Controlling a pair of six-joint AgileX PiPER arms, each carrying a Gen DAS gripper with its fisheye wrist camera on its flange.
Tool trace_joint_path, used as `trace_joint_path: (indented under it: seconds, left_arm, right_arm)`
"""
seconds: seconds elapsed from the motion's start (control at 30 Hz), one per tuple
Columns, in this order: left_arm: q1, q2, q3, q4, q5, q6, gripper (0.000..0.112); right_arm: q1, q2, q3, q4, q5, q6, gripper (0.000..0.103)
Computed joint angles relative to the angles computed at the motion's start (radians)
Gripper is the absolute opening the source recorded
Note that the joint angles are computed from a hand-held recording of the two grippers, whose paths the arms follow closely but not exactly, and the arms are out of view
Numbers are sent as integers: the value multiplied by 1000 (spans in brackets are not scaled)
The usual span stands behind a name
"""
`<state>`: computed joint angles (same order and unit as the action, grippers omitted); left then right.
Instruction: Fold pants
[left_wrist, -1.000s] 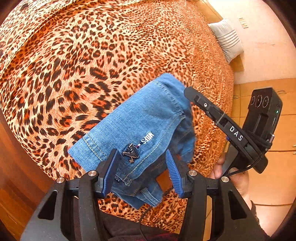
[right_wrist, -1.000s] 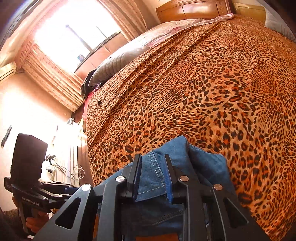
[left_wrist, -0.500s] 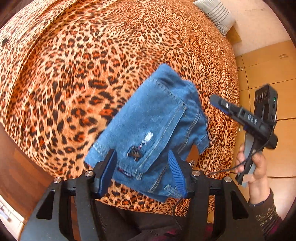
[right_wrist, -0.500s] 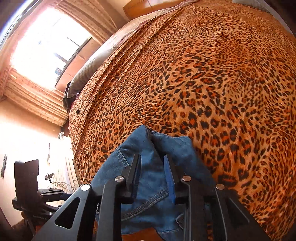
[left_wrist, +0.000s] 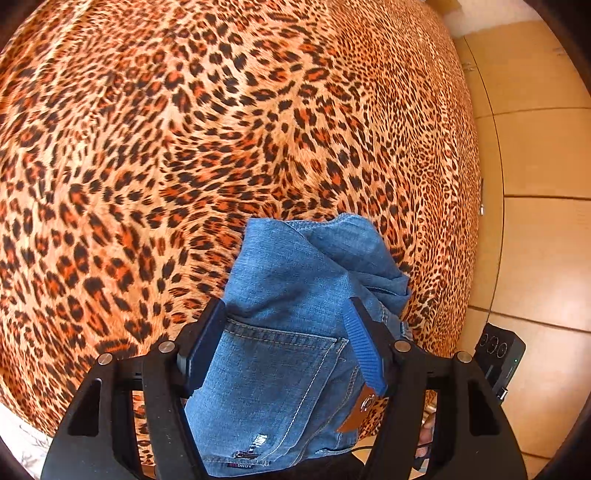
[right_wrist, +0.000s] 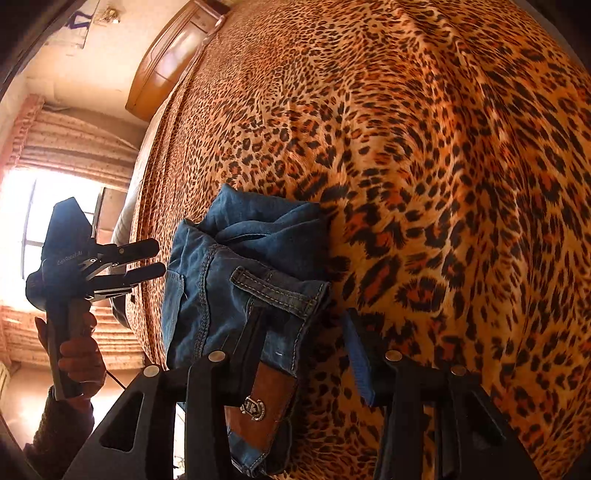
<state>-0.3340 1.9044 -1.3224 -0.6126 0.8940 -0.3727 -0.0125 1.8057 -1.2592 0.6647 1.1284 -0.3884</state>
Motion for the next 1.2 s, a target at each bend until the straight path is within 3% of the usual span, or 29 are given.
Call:
trace_joint_path:
  seconds: [0.03,0.1,0.13,0.17,0.3,0.43,0.47,0.5,0.57,0.6,0.63,0.7,0.8,0.9,0.97,1.0,1.03,1.13,1.2]
  left_arm:
    - [1,25,-21,6,20,7,71]
    - [-5,64,-76,30,72,5,67]
    - [-6,73,-99,45,82,6,54]
    - [-6,76,-118,65,87,-6,48]
    - [22,119,-149,81,72,35,33]
    - [51,163,-207,46,153,99,33]
    - [54,153,-218,61,181,114,33]
    - [57,135,-224,81,205,122,33]
    - [76,73,-171,67,214,205,41]
    - [86,40,-137,58,226,244,55]
    - [96,0,-84,42,226,282,64]
    - [112,-68,36,-22,226,372,65]
    - [109,-125,206,-136,233,493,65]
    - [55,-154,322,-174,194,518,65]
    - [-16,-183,354,-115,136,457,60]
    - [-42,-198,365,-103,119,440,48]
    - [-61,-213,374,-96,114,430,43]
    - [-132,-254,387,-5,57,361,43]
    - [-159,-222,378,17,41,348,44]
  right_arm:
    - [-3,-19,43,45,-35,-10,45]
    - [27,-62,94,42,-131,20,32]
    - [52,-77,94,6,-163,67,13]
    - [65,-91,87,-8,-175,102,8]
    - [123,-183,91,-81,-286,221,8]
    - [168,-99,86,-273,-291,440,11]
    - [178,-124,116,-293,-317,491,17]
    - [176,-163,151,-280,-338,511,17]
    - [151,-261,227,-209,-346,490,23]
    - [141,-316,262,-209,-328,498,28]
    - [131,-369,298,-203,-305,497,39]
    - [106,-482,391,-183,-267,499,46]
    - [126,-580,520,-197,-263,573,46]
    - [189,-627,605,-226,-322,654,45]
    - [271,-627,603,-272,-350,725,19]
    - [287,-642,594,-288,-334,734,14]
    - [297,-657,582,-281,-328,735,10]
    - [321,-749,573,-310,-286,776,10]
    - [318,-719,616,-311,-285,759,10]
